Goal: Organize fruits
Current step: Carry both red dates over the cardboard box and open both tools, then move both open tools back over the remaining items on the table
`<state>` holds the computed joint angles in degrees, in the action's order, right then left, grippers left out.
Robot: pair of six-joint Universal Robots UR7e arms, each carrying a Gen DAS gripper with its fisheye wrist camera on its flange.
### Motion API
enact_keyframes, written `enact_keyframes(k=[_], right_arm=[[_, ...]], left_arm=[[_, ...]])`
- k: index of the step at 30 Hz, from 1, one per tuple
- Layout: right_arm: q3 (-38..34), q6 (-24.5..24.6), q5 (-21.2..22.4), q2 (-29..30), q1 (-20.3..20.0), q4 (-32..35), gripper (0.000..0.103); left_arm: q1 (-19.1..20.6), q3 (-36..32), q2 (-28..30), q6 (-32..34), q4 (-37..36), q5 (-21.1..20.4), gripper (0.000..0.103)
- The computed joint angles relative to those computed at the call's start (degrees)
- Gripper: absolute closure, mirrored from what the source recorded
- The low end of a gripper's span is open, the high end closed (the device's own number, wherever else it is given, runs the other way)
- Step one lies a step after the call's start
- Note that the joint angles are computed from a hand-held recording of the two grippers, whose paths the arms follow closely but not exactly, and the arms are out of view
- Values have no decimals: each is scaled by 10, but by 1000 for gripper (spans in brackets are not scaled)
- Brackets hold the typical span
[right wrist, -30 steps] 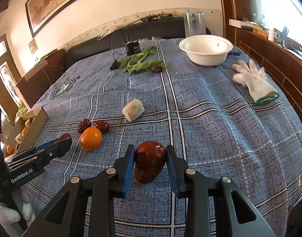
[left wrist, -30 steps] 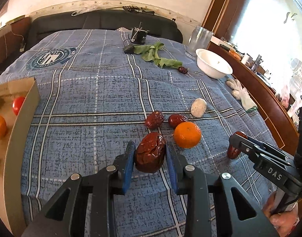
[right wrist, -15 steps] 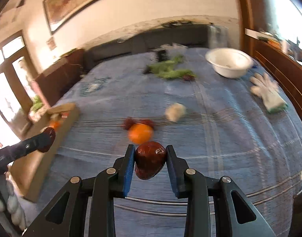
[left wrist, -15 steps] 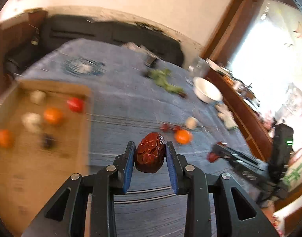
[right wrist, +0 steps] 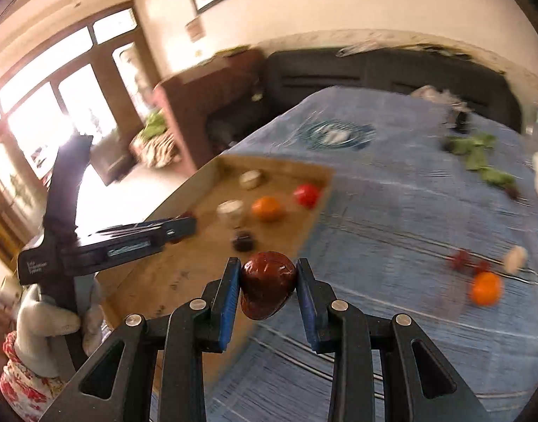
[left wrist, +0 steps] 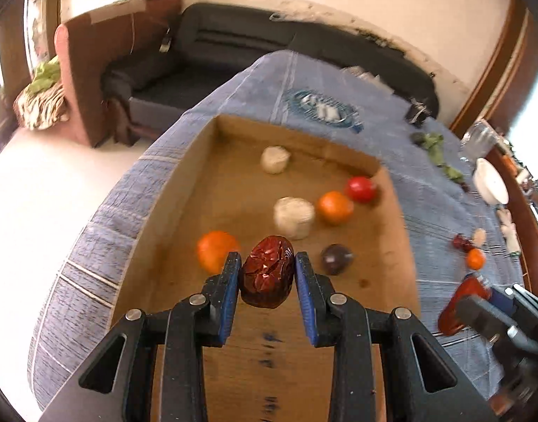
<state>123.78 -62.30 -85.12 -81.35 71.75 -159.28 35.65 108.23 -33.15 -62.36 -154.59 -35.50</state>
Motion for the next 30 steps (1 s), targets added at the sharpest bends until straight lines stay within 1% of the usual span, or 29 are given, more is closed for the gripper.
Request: enact_keyframes(k=[4,7,13,15,16,17,18,19,20,24,25,27,29,30], right_arm=[[-2,2,-46,51,26,-26,68],[-2,-1,-74,84,37,-55,68],[1,-9,-92,111,44,-101,68],[5,-13,-87,112,40,-114,67],[5,-12,-82,110,38,-110,66],[5,-10,-76,108,36,-106,61],[6,-9,-66,102,32,-100,54],[7,-6,-60,97,30,-97,50],[10,-4,-48,86,26,-89,45],[22,-6,0,38,5,-63,43],[24,-8,12,28,0,-58,42],[26,-12,36,5,-16,-44,38],[20,-15,52,-16,-30,-13,38],[16,-18,55,-24,-35,2,38]], left_arm=[[10,2,-9,3,7,-8,73],[17,1,-10,16,-1,-16,73],[26,-2,-2,36,-31,-37,72],[28,-2,-2,31,-36,-40,71],[28,1,-2,30,-44,-40,71],[27,6,-3,30,-56,-40,67],[26,9,-4,30,-62,-39,65],[23,13,-6,27,-68,-36,63],[19,18,-9,24,-75,-32,63],[-3,34,-16,9,-101,-16,62],[-14,37,-17,2,-102,-7,60],[-29,37,-16,-5,-101,4,55],[-50,35,-10,-5,-114,14,46],[-59,33,-5,0,-123,17,44]])
